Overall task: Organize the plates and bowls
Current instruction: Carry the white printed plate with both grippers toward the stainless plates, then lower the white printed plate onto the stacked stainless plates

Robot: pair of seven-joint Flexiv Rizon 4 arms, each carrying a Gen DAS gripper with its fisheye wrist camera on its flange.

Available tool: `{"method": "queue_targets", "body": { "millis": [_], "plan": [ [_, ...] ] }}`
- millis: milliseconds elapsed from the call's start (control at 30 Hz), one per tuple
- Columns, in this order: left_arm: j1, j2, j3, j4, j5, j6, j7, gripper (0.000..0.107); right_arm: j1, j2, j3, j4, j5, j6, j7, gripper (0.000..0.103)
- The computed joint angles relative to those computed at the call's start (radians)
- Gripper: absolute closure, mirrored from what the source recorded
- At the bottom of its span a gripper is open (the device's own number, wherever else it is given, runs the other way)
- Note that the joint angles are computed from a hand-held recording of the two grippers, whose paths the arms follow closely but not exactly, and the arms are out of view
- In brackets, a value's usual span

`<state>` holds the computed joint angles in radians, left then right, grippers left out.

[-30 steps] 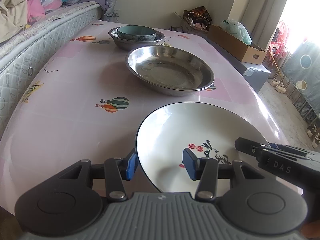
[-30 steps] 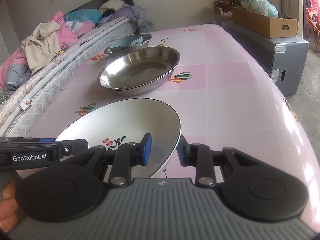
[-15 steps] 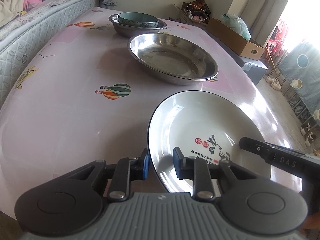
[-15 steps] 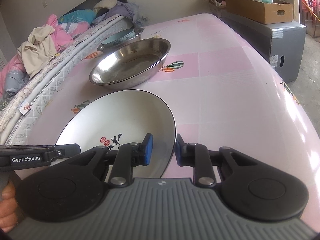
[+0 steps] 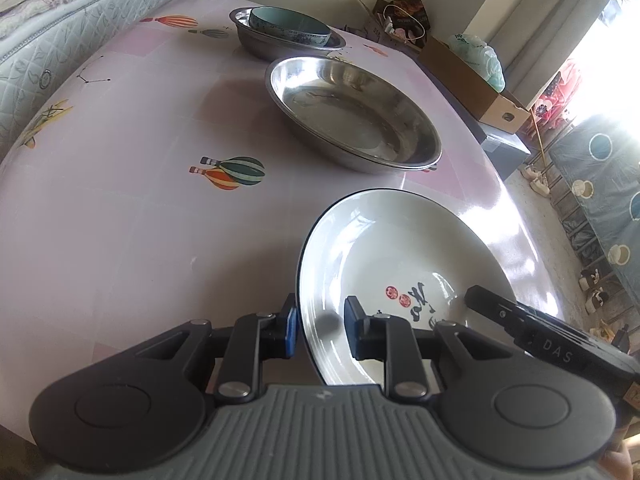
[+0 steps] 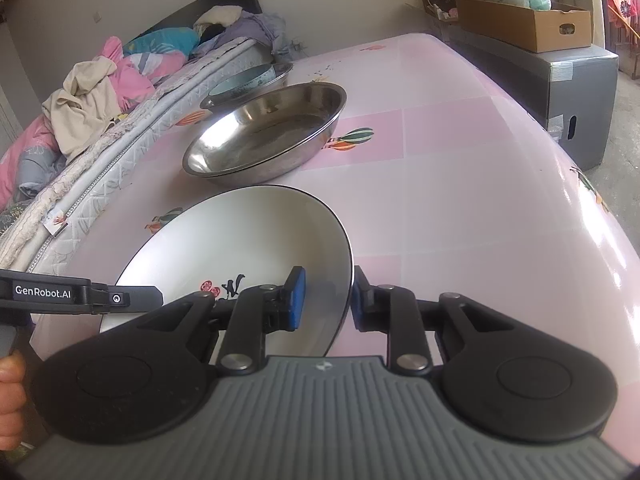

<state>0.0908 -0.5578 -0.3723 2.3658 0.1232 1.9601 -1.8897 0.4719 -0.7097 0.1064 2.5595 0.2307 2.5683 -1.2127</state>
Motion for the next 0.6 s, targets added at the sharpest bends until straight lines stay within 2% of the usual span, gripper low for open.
{"method": "queue_targets", "body": {
  "millis": [133, 600],
  "plan": [
    [-0.041, 0.012, 0.033, 0.002, -0.018, 0.002, 0.003, 0.083, -0.017, 0.001, 0.016, 0.007, -0.008, 0.011, 0.029, 0.080],
    [0.004, 0.030, 0.000, 0.034, 0.020, 0.028, -0.028, 0.083, 0.016, 0.027, 0.017, 0.041, 0.034, 0.053, 0.024, 0.080]
  ]
}}
